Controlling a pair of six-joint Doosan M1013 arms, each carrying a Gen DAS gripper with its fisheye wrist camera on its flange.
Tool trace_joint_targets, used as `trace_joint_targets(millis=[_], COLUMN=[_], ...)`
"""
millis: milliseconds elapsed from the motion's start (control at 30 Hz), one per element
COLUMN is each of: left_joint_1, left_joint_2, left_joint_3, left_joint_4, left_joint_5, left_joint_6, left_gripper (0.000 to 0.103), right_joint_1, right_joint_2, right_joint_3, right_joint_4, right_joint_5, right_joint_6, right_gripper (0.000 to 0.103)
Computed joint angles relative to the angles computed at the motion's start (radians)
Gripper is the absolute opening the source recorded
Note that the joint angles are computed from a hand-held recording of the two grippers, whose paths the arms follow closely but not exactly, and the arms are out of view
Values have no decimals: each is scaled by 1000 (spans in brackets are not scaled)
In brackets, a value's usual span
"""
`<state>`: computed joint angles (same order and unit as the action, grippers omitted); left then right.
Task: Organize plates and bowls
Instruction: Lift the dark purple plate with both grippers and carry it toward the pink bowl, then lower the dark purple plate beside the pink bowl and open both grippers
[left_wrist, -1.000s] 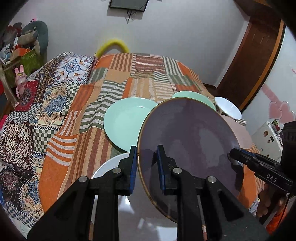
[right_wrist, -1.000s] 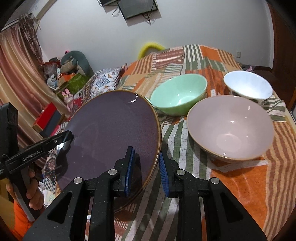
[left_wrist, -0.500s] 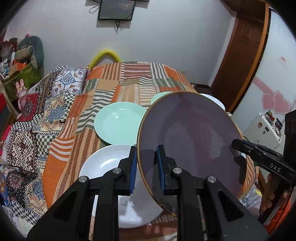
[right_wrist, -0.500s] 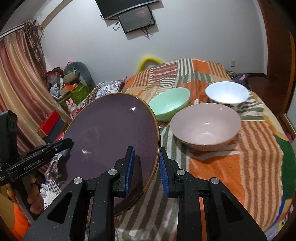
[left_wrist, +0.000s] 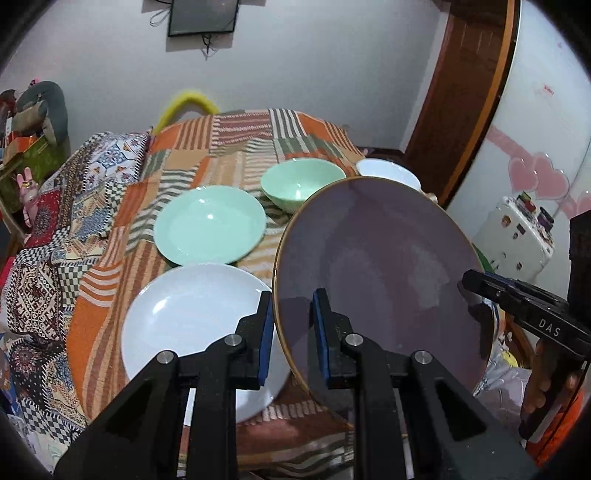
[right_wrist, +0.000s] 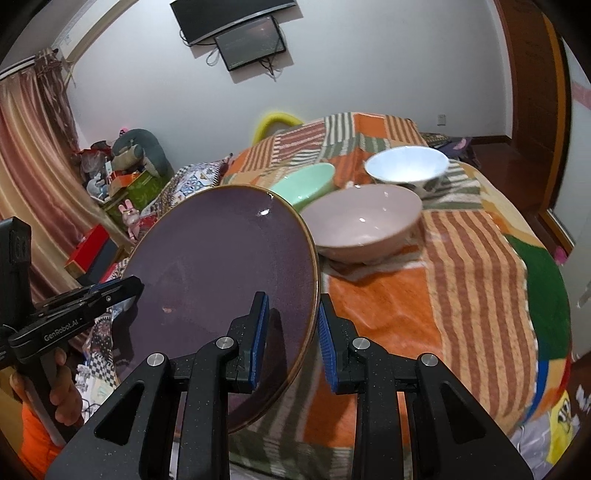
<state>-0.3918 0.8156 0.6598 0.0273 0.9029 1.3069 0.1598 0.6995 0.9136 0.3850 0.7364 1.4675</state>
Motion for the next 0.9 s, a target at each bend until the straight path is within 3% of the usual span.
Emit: trace_joint_targets(millis=[433, 900], left_joint_1=[-18, -14], left_joint_2=[93, 266], left_joint_3=[-144, -455], left_joint_4=[-54, -77], left_joint_5=[174, 449], left_joint_6=[48, 30], left_gripper=[20, 20], right_joint_1=[-21, -30], right_joint_2=[-16, 10], right_joint_3=[58, 38], right_joint_4=[-36, -36], right_joint_5=[26, 101], right_joint_6=[53, 76], right_gripper=[25, 25])
